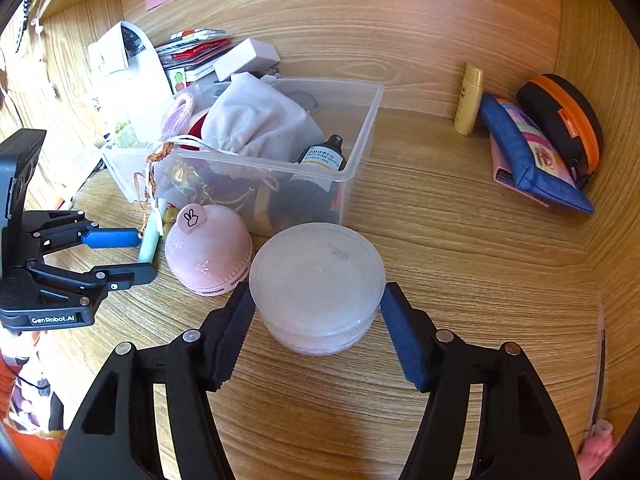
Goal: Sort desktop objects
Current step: 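Grasp the light-blue tube with the left gripper while the right grasps the white container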
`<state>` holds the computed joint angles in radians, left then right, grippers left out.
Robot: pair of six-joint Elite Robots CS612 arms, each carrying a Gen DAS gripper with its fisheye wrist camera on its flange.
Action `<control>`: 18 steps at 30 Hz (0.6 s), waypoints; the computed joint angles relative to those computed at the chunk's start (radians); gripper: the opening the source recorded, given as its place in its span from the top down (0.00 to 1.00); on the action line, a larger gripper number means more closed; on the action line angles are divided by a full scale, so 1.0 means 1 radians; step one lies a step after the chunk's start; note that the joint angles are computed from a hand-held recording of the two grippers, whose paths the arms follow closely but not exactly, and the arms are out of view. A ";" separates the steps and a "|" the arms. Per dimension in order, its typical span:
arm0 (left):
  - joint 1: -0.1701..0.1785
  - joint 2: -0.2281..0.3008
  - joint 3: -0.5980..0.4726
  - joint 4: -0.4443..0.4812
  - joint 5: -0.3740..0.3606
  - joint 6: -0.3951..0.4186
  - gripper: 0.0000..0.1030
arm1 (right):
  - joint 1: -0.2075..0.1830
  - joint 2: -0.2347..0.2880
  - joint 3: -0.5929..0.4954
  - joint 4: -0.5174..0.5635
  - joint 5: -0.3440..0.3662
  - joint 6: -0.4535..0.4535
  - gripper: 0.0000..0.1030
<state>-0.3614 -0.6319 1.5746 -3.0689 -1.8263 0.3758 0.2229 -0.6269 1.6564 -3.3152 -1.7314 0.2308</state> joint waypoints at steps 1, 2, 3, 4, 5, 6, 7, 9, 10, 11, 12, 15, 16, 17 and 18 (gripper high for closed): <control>0.002 -0.002 0.004 -0.003 0.010 -0.001 0.56 | 0.000 -0.001 0.003 -0.003 0.000 -0.001 0.40; 0.001 -0.003 0.007 -0.008 0.022 -0.006 0.56 | -0.001 -0.002 0.006 -0.005 -0.001 -0.001 0.40; 0.000 -0.003 0.007 -0.010 0.035 -0.014 0.56 | 0.000 -0.004 0.011 -0.008 -0.004 0.000 0.40; 0.002 -0.005 0.007 -0.006 0.039 -0.021 0.56 | -0.001 -0.005 0.014 -0.009 -0.005 -0.001 0.40; 0.007 -0.007 0.006 0.004 0.028 -0.028 0.56 | 0.000 -0.004 0.009 -0.006 -0.007 0.000 0.40; 0.014 -0.009 0.005 0.010 0.008 -0.036 0.56 | -0.001 -0.003 0.009 -0.006 -0.007 0.001 0.40; 0.018 -0.011 0.006 0.011 -0.009 -0.044 0.56 | -0.001 -0.001 0.003 -0.004 -0.006 0.002 0.40; 0.019 -0.015 0.004 0.010 -0.016 -0.056 0.56 | -0.002 0.000 0.003 -0.004 -0.004 0.005 0.40; 0.018 -0.014 0.002 0.005 -0.011 -0.063 0.56 | -0.002 0.000 0.003 -0.005 -0.003 0.007 0.40; 0.015 -0.012 -0.003 0.005 -0.004 -0.069 0.56 | -0.002 0.000 0.004 -0.007 -0.002 0.008 0.40; 0.013 -0.010 -0.012 0.013 -0.002 -0.075 0.56 | -0.002 0.000 0.004 -0.008 0.000 0.008 0.40; 0.003 0.002 -0.040 0.043 0.032 -0.085 0.56 | 0.000 0.000 0.006 -0.013 0.001 0.007 0.40; 0.001 0.007 -0.049 0.052 0.042 -0.087 0.56 | 0.000 0.000 0.007 -0.015 0.002 0.007 0.40; 0.001 0.011 -0.059 0.066 0.044 -0.088 0.56 | 0.001 0.000 0.008 -0.018 0.002 0.008 0.40; 0.001 0.015 -0.063 0.059 0.048 -0.091 0.56 | 0.001 0.000 0.010 -0.020 0.003 0.007 0.40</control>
<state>-0.3605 -0.6173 1.5120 -3.0103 -1.7781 0.2845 0.2238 -0.6274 1.6659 -3.3353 -1.7281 0.2380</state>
